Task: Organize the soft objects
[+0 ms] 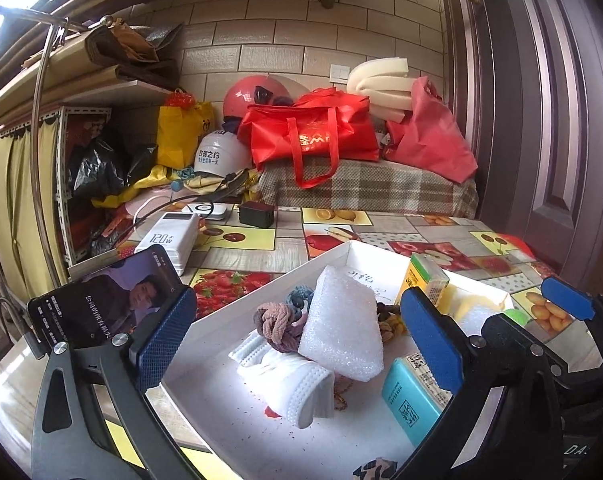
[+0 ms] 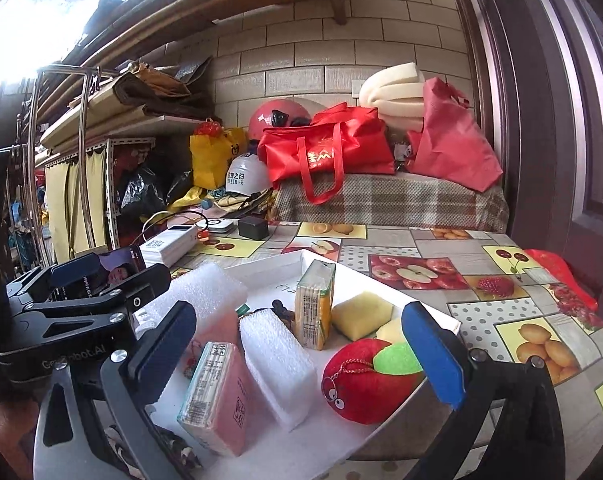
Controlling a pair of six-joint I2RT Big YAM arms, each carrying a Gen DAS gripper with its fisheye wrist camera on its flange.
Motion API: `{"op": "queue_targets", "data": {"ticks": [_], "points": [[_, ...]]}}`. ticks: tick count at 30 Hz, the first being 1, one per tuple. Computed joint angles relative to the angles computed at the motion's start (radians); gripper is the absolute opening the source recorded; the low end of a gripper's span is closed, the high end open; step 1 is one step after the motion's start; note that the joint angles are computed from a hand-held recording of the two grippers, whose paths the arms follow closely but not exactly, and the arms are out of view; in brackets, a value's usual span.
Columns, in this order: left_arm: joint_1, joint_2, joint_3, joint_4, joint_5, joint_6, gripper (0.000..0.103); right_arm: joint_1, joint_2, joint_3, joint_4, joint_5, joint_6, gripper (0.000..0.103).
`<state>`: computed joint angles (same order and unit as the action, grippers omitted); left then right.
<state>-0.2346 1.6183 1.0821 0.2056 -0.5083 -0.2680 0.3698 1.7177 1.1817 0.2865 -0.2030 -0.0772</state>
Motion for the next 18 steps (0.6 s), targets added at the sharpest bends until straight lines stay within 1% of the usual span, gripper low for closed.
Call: {"op": "queue_targets", "data": {"ticks": [5,8,10,14,16,18], "points": [[-0.021,0.002,0.006,-0.024,-0.057,0.02,0.103,-0.003,-0.002,0.004,-0.03,0.018,0.006,0.103],[-0.037,-0.001,0.006,-0.049,-0.084,0.022,0.103,-0.002,-0.02,-0.028,-0.006,0.077,0.017,0.103],[-0.043,-0.008,0.002,-0.071,-0.077,0.01,0.103,-0.004,-0.029,-0.041,-0.002,0.106,0.026,0.103],[-0.059,-0.015,0.004,-0.122,-0.089,-0.014,0.103,-0.018,-0.038,-0.046,-0.028,0.096,0.039,0.103],[-0.069,-0.016,0.006,-0.141,-0.1,-0.015,0.103,-0.026,-0.045,-0.059,-0.014,0.087,0.057,0.103],[-0.079,-0.017,0.004,-0.141,-0.111,-0.008,0.103,-0.035,-0.051,-0.068,-0.01,0.078,0.073,0.103]]}}
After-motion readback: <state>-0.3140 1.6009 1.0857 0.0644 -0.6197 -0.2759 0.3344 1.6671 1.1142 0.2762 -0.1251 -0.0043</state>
